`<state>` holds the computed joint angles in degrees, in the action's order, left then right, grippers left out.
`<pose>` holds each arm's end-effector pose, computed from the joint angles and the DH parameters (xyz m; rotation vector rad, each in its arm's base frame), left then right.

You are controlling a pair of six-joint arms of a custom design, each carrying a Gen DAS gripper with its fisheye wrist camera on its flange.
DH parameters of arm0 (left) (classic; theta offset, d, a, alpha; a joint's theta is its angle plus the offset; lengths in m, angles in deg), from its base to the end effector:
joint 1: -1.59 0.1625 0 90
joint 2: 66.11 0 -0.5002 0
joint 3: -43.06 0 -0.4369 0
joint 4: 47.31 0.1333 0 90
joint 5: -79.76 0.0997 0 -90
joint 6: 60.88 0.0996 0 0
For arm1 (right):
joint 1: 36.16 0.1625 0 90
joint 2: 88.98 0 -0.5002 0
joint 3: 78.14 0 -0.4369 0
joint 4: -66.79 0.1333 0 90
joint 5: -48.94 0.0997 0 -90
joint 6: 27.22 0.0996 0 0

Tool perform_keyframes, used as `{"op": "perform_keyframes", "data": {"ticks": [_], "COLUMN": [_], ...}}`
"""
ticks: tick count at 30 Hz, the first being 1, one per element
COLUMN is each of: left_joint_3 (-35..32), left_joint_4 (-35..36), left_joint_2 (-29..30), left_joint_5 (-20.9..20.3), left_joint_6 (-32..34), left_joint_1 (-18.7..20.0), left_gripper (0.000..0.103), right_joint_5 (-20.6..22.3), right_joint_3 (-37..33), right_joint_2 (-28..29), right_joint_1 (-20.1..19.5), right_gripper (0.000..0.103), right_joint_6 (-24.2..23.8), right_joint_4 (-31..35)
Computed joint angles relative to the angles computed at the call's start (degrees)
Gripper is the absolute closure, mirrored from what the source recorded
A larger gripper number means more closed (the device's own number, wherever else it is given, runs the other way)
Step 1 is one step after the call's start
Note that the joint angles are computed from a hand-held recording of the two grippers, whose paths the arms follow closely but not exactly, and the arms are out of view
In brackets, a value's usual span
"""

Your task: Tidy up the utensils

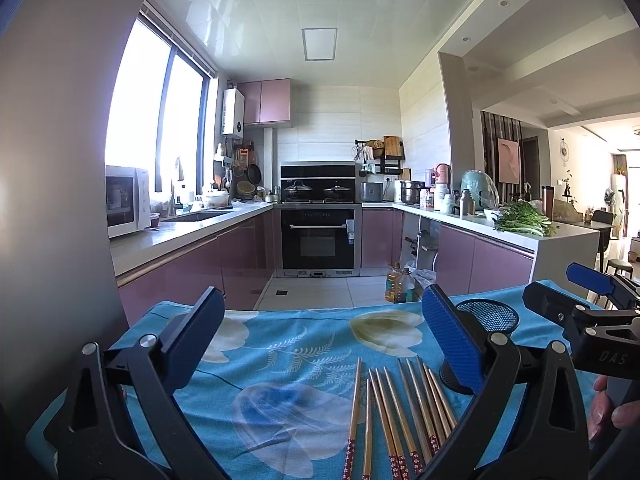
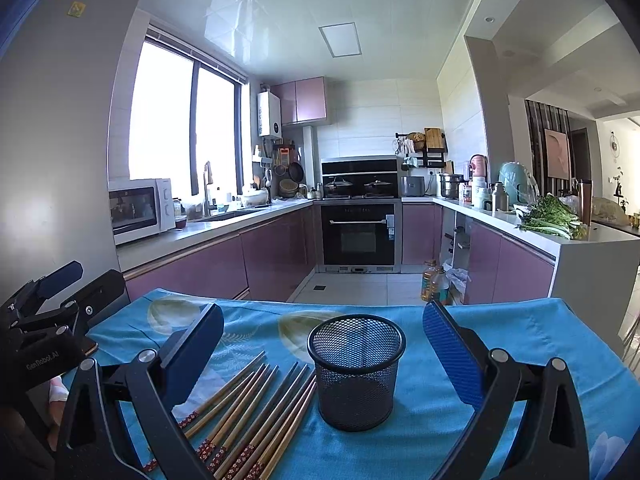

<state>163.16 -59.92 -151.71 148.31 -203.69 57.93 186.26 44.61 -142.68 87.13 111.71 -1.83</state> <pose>-0.1066 -0.4664 0.2867 1.0987 2.0552 -1.5482 0.3351 -0.4009 0.0574 0.4389 -1.8034 1.6348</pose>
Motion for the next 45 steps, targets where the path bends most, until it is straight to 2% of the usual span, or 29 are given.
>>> {"op": "perform_keyframes", "data": {"ticks": [45], "left_joint_3": [0.4], "left_joint_4": [-0.5], "left_joint_2": [-0.2], "left_joint_5": [-0.3], "left_joint_6": [0.1], "left_joint_1": [-0.2], "left_gripper": [0.006], "right_joint_5": [-1.1], "right_joint_3": [0.9], "right_joint_2": [-0.3], "right_joint_1": [-0.7], "right_gripper": [0.006], "right_joint_6": [1.4], "right_joint_4": [0.2]}}
